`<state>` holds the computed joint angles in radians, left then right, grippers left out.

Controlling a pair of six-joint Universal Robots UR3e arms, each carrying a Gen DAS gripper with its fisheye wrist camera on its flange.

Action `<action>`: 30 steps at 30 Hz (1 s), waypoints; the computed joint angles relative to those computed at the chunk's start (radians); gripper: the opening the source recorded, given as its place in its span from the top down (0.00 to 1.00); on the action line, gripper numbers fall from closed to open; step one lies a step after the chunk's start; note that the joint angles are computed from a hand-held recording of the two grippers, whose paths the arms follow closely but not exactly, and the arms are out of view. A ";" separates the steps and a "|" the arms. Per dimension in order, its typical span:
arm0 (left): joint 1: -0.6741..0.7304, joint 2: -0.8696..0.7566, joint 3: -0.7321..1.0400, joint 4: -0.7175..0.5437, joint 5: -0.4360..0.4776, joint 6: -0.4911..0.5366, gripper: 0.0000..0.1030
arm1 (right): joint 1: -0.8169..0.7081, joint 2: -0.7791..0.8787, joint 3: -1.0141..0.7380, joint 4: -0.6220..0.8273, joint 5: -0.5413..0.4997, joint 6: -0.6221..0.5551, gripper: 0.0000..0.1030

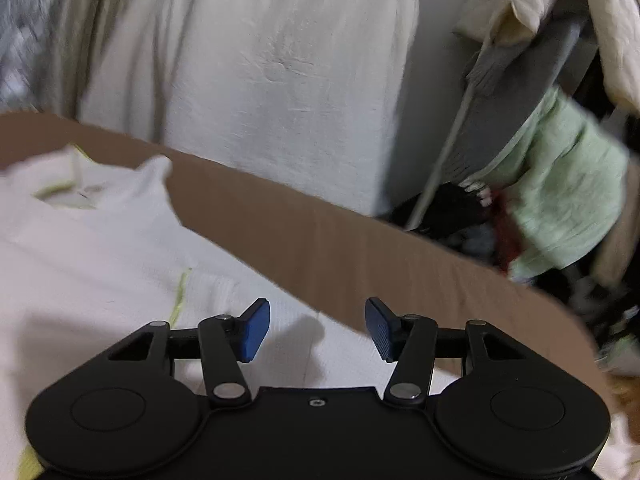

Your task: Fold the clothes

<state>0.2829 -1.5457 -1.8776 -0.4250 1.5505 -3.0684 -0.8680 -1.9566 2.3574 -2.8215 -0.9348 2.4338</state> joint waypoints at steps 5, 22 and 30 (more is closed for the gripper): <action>-0.080 -0.009 -0.060 -0.063 0.131 0.028 0.82 | -0.221 -0.185 -0.115 0.770 0.230 -0.289 0.43; -0.336 -0.021 0.188 -0.264 -0.004 -0.136 0.61 | -0.822 -0.209 -0.360 1.753 0.159 -1.074 0.44; -0.682 -0.455 0.604 -0.272 -0.042 -0.287 0.60 | -1.043 0.061 -0.413 1.510 0.204 -0.875 0.49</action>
